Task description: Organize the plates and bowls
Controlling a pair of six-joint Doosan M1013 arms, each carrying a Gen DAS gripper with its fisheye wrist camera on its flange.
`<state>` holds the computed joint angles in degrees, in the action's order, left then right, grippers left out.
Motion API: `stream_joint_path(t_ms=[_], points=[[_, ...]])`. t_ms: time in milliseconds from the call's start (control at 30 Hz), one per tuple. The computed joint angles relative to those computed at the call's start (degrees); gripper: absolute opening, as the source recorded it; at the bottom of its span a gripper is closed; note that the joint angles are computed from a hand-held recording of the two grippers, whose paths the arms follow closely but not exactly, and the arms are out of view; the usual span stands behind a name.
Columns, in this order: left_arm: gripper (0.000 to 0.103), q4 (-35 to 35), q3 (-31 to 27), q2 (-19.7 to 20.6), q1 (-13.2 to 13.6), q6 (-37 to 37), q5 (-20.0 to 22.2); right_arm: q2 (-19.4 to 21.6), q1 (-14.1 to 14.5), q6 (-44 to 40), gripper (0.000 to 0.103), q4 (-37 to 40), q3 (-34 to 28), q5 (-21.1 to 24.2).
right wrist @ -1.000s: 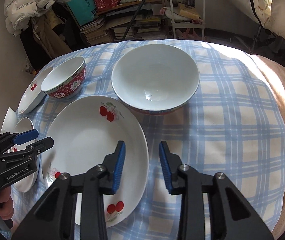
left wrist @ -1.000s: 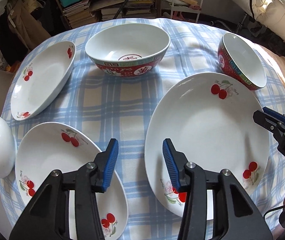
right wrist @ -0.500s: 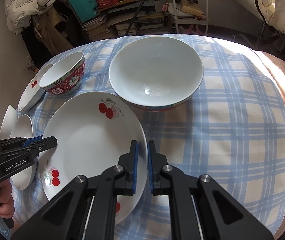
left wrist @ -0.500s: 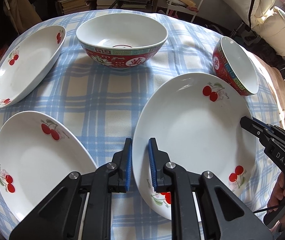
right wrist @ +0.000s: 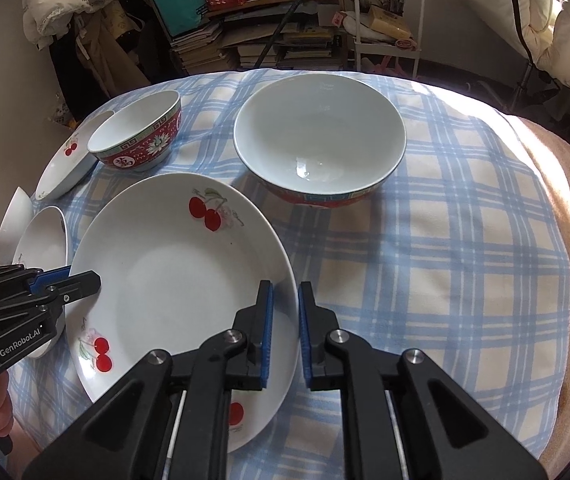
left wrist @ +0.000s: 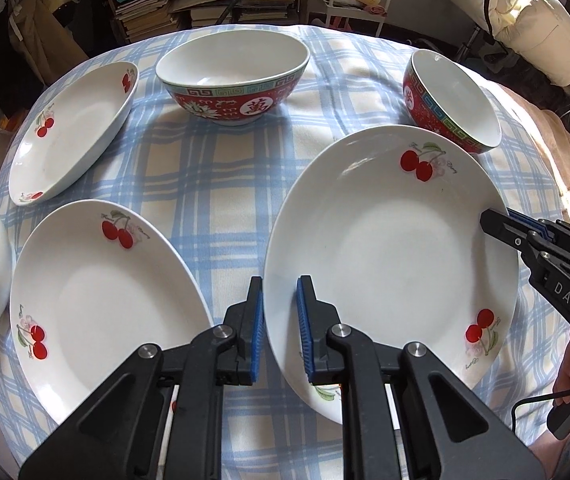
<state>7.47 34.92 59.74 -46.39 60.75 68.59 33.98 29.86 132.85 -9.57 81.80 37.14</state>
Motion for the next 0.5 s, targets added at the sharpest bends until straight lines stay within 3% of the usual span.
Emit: stream_joint_path(t_ms=[500], points=[[0.016,0.8,10.0,-5.5,-2.0,-1.4,-1.8,-3.3,0.8,-4.8,0.013,4.5,4.2,-0.8]])
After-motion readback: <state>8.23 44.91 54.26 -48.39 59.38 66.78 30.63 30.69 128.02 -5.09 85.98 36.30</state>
